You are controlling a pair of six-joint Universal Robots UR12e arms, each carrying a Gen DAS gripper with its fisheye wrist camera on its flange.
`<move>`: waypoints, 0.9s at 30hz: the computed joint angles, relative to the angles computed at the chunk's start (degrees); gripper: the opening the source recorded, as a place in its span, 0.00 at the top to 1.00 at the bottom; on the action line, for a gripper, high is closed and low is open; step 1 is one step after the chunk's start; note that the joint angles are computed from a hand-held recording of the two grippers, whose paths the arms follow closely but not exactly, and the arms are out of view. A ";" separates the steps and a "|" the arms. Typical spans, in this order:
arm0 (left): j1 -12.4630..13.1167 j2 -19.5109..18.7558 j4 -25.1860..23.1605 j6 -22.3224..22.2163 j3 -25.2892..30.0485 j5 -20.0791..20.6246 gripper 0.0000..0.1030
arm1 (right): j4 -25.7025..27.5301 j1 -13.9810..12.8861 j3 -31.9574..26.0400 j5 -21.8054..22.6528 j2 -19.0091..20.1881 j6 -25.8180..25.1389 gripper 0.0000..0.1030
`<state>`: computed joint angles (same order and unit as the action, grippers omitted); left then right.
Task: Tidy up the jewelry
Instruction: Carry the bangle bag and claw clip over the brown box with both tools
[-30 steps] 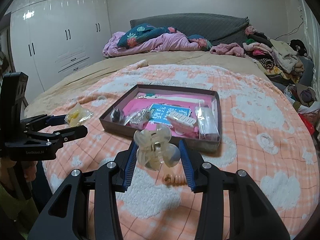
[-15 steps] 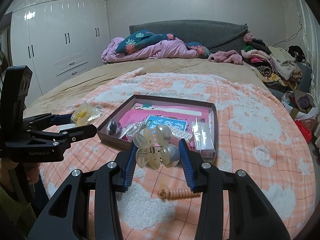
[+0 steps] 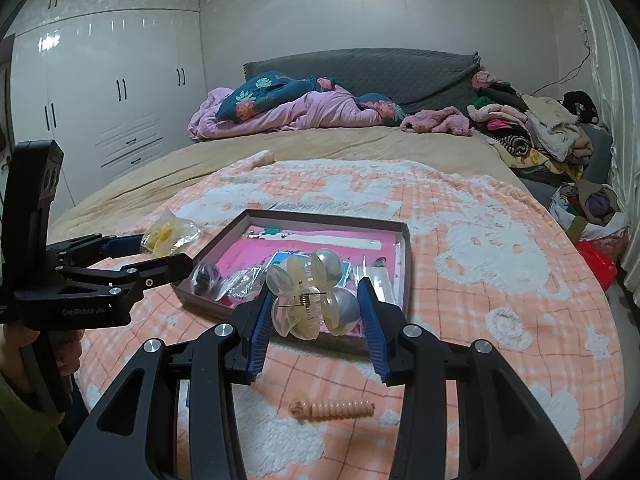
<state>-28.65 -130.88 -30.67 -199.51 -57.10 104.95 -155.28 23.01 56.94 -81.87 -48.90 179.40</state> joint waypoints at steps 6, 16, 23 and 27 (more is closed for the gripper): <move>0.21 -1.10 -0.42 0.06 1.83 -0.15 0.30 | 0.15 -0.23 -2.38 0.12 1.21 0.30 0.62; 0.85 -2.10 -1.64 0.02 3.80 0.80 0.30 | 1.16 -0.39 -7.43 0.56 3.78 0.60 0.62; 1.56 -3.02 -4.14 0.24 5.50 1.94 0.30 | 3.23 0.03 -11.62 0.51 6.05 -1.64 0.62; 1.96 -3.35 -5.07 -0.40 5.83 2.13 0.30 | 4.24 0.11 -13.22 1.00 7.26 -2.04 0.62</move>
